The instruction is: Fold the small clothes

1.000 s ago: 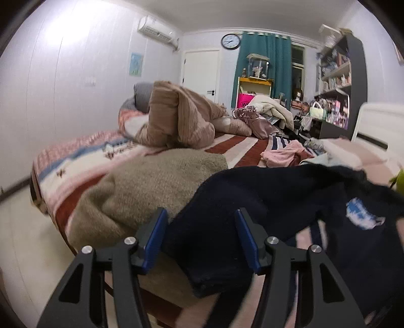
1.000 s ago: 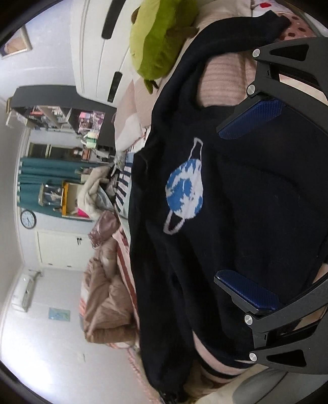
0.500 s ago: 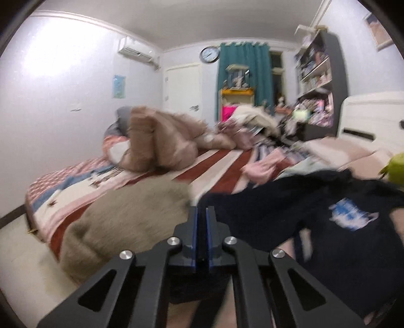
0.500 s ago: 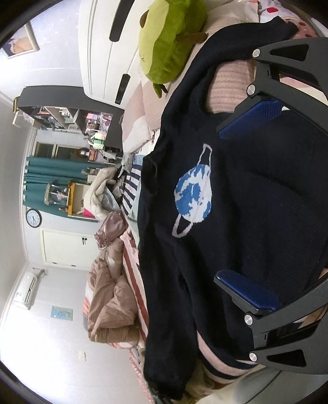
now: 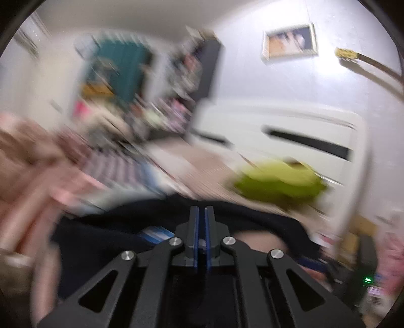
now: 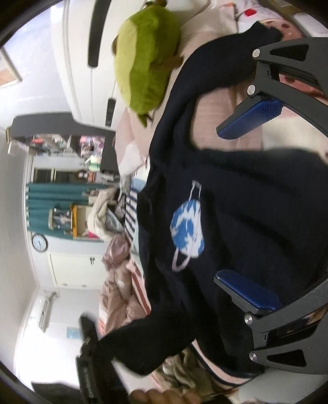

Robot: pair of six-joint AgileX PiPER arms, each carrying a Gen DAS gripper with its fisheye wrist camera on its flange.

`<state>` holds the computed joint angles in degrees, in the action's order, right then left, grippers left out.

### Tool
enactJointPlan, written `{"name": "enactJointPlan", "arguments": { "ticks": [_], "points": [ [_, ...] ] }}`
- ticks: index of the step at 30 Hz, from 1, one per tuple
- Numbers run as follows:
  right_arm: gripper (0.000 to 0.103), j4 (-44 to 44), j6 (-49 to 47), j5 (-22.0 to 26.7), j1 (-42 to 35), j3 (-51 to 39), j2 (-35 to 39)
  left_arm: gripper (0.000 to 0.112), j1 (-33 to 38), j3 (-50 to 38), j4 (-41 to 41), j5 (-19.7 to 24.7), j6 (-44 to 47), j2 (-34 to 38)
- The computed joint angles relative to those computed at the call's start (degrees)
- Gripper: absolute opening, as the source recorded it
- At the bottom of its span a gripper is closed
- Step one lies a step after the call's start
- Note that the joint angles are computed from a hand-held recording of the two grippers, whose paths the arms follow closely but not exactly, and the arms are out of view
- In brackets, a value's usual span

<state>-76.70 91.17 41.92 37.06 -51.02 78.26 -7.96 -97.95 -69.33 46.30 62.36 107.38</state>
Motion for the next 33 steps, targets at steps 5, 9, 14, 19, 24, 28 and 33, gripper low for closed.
{"name": "enactJointPlan", "arguments": {
  "ticks": [5, 9, 14, 19, 24, 28, 33],
  "points": [
    [0.102, 0.8, 1.3, -0.1, -2.8, 4.2, -3.4, 0.045, -2.8, -8.0, 8.1, 11.6, -9.9, 11.3],
    [0.102, 2.5, -0.3, -2.1, -4.6, 4.7, -2.9, 0.062, 2.1, 2.5, 2.8, 11.0, -1.7, 5.5],
    [0.102, 6.2, -2.3, -19.0, -10.8, 3.1, -0.8, 0.070, 9.5, 12.0, 5.0, 1.9, 0.3, -1.6],
    [0.084, 34.4, -27.9, -36.2, -16.6, -3.2, 9.8, 0.068, 13.4, 14.1, 16.0, -8.6, -6.1, 1.0],
    [0.071, 56.1, -53.6, -27.5, -14.6, -16.2, 23.1, 0.045, 16.1, 9.2, 18.9, -2.3, -10.6, 9.7],
    [0.065, 51.1, -53.5, -19.7, -12.4, -22.3, 28.3, 0.016, 15.2, 9.8, 16.5, -2.4, -8.3, 11.0],
    [0.008, 57.3, -59.5, -21.3, -12.1, -20.0, 25.8, 0.011, 13.4, 15.0, 14.6, -7.3, -1.2, 7.0]
  ]
}}
